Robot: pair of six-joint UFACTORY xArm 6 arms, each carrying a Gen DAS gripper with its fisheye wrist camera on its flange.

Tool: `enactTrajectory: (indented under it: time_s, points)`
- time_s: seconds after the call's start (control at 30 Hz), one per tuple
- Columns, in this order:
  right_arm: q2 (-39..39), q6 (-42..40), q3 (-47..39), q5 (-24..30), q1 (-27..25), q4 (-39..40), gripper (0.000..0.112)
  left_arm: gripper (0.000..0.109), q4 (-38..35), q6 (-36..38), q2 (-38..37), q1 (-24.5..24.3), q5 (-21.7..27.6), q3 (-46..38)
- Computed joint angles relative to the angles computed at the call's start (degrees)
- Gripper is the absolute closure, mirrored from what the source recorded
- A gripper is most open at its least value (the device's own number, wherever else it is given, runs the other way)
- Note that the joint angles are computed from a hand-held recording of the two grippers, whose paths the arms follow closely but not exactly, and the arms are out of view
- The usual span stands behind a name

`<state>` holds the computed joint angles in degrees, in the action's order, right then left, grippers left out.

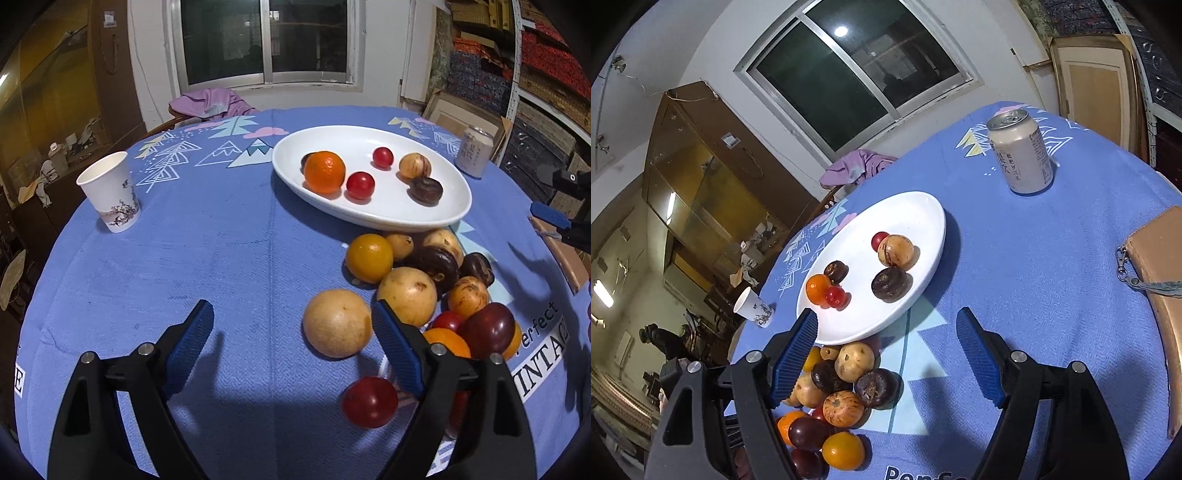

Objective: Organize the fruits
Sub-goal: 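Grasp a pale tan round fruit with the left tool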

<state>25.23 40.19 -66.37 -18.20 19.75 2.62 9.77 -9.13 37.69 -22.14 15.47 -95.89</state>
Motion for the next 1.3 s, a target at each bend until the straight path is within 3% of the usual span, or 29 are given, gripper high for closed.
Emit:
enactTrajectory:
  time_s: [0.13, 0.2, 0.43, 0.57, 0.73, 0.83, 0.97, 1.17, 1.3]
  points:
    - [-0.2, -4.3, 0.5, 0.4, 1.4, 4.9, 0.032, 0.023, 2.8, -1.1, 1.3, -0.4, 1.9, -1.7]
    - [0.0, -4.4, 0.4, 0.5, 1.4, 5.3, 0.027, 0.02, 4.1, -1.6, 2.1, -0.5, 3.0, -2.7]
    - [0.1, -3.4, 0.3, 0.9, 1.2, 4.2, 0.026, 0.01, 10.6, -6.7, 3.2, 0.0, 4.1, -4.5]
    - [-0.1, -2.5, 0.5, 0.8, 1.0, 3.5, 0.026, 0.01, 23.8, -18.9, 3.4, 1.4, 5.6, -6.0]
    - [-0.1, -0.5, 0.8, 0.3, 0.6, 1.6, 0.026, 0.01, 24.5, -25.9, 1.9, 4.0, 4.3, -5.2]
    - [-0.1, -0.6, 0.8, 0.3, 0.6, 1.4, 0.026, 0.01, 15.3, -17.5, 1.1, 3.7, 0.7, -3.1]
    - [-0.1, -0.6, 0.7, 0.6, 0.7, 1.6, 0.026, 0.01, 18.3, -16.7, 2.5, 2.4, 2.3, -4.6]
    - [0.0, -0.9, 0.4, 1.3, 0.8, 1.6, 0.026, 0.012, 11.3, -9.7, 3.5, 1.7, 2.5, -5.1]
    - [0.1, -1.1, 0.2, 1.7, 0.9, 1.7, 0.026, 0.036, 4.5, -2.8, 4.1, 1.0, 3.4, -5.5]
